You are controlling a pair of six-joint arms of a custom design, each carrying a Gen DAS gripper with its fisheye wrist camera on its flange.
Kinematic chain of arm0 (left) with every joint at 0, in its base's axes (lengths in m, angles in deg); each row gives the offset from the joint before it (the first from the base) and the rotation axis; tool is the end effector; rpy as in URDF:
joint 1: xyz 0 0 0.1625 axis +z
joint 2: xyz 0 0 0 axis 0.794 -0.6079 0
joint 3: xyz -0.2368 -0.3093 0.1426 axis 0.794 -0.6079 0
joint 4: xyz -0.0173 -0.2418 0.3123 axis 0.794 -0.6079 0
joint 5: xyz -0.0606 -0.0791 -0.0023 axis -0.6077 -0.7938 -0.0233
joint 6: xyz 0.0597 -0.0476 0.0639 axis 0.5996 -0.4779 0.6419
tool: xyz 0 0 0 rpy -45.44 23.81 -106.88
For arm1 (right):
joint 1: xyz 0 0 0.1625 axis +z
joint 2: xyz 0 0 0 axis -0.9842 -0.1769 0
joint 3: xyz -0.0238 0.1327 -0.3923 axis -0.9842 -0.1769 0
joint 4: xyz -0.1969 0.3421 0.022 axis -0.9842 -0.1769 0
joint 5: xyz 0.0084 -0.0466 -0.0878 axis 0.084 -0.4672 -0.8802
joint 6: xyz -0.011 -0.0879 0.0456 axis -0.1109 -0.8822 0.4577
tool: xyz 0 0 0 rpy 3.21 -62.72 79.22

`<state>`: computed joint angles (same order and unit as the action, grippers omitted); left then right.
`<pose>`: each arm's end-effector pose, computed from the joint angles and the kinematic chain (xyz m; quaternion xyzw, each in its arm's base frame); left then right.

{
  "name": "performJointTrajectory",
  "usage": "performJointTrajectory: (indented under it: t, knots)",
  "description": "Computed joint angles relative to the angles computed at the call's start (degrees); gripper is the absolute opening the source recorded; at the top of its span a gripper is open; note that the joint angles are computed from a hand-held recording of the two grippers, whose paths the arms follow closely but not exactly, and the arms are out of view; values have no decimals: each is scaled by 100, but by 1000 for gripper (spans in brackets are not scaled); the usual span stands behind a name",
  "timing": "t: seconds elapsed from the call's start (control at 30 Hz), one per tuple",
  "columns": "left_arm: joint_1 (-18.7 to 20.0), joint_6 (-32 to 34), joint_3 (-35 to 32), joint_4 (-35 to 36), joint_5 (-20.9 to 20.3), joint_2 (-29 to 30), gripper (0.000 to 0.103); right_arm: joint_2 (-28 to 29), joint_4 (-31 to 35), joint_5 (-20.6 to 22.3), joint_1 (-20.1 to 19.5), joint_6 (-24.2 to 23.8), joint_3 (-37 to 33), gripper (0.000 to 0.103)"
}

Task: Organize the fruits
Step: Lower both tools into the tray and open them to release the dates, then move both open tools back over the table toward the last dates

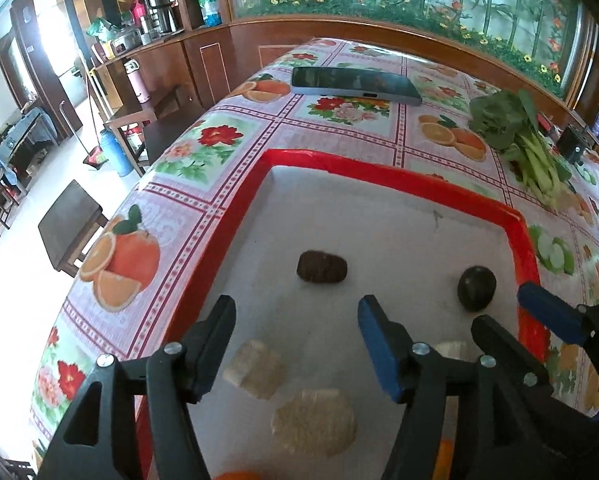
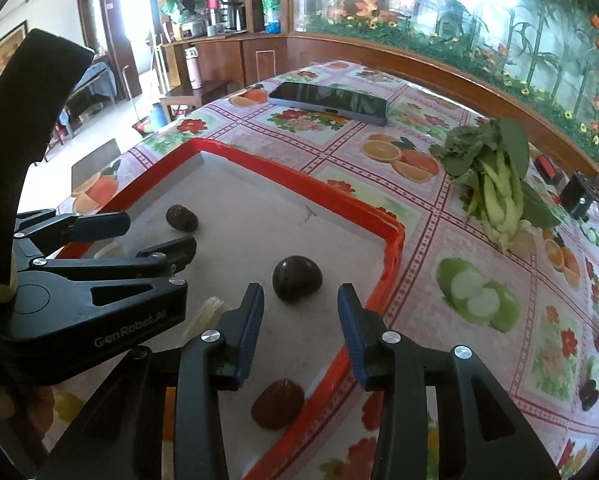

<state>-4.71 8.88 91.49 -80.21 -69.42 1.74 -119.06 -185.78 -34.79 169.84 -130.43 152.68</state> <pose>-0.3594 -0.7248 0.0013 -0.0041 0.8592 -0.2894 0.4219 0.1004 -0.7341 0.2610 0.3561 -0.8747 0.1912 0.2677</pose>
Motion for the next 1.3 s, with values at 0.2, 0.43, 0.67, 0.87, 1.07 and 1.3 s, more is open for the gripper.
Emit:
performJointTrajectory:
  t: [0.2,0.43,0.67,0.87,1.07,1.3]
  knots:
    - [-138,-300,340,108,40,-190,69,-328,22,87,-7,313,321,44]
    - [-357,-741,618,372,91,-337,70,-805,-66,129,-63,510,836,54]
    - [-702,-1204,645,896,205,-240,78,-1432,-29,192,-256,497,1420,54]
    - [-873,-761,346,474,-201,92,79,-1855,174,371,-594,806,1537,56]
    - [-1047,-155,-584,494,-381,750,80,-1968,137,320,-1097,1045,1108,57]
    - [-1178,230,-1342,561,-706,1285,81,-1611,223,285,-1666,939,13,58]
